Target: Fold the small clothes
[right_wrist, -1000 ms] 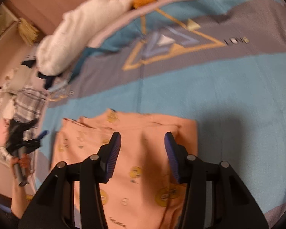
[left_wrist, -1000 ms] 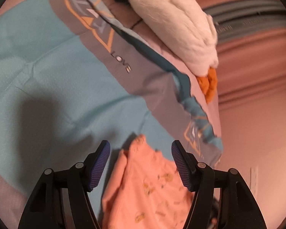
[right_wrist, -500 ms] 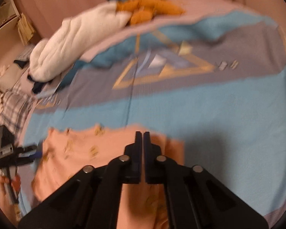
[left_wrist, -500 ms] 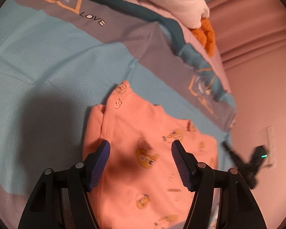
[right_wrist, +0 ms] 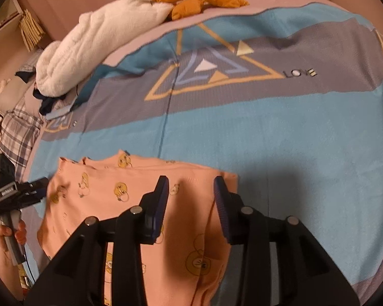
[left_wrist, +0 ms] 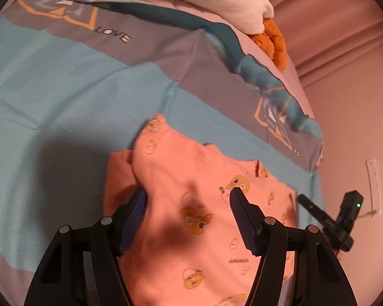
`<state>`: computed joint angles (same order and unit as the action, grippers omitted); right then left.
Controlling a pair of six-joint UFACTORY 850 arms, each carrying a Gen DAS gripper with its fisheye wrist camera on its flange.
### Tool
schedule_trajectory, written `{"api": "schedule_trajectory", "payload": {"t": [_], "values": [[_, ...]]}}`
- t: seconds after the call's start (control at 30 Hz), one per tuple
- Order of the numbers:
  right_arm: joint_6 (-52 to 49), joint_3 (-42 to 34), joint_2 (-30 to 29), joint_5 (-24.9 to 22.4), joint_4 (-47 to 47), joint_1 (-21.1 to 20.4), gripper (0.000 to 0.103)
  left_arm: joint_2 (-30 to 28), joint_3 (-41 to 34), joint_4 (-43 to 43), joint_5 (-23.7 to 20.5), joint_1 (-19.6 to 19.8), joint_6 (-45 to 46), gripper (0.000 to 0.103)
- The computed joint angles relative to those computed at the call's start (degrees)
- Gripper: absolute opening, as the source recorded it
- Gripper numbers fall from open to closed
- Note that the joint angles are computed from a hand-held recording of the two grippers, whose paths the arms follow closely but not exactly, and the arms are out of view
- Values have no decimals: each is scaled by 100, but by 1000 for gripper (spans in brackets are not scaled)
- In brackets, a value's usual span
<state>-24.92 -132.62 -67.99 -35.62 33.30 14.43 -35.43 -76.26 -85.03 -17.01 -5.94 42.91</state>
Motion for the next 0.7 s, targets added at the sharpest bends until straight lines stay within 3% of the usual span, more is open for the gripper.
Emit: {"api": "schedule_trajectory", "payload": {"t": [0.07, 0.1, 0.13, 0.23, 0.37, 0.5, 0.6, 0.63, 0.7], "values": [[394, -177, -116, -58, -598, 80, 34, -80, -87, 202, 12, -25, -217, 65], [408, -239, -167, -71, -722, 107, 24, -132, -136, 315, 13, -37, -326, 65], [385, -274, -196, -68, -798, 123, 7, -188, -186, 456, 33, -53, -453, 65], [474, -334, -243, 95, -1346, 229, 0, -282, -279, 868, 217, -101, -821, 65], [1058, 113, 78, 1084, -1794, 229, 0, -322, -339, 927, 518, -121, -1005, 65], [1366, -552, -270, 729, -1977, 135, 2, -388, -460, 1600, 652, -148, -1643, 65], [849, -1355, -727, -260, -760, -61, 8, -393, -462, 1578, 649, -149, -1601, 65], [796, -1346, -737, -351, -506, -112, 20, -389, -455, 1538, 638, -144, -1554, 65], [589, -1119, -635, -347, -139, -172, 27, -377, -434, 1367, 605, -126, -1414, 65]]}}
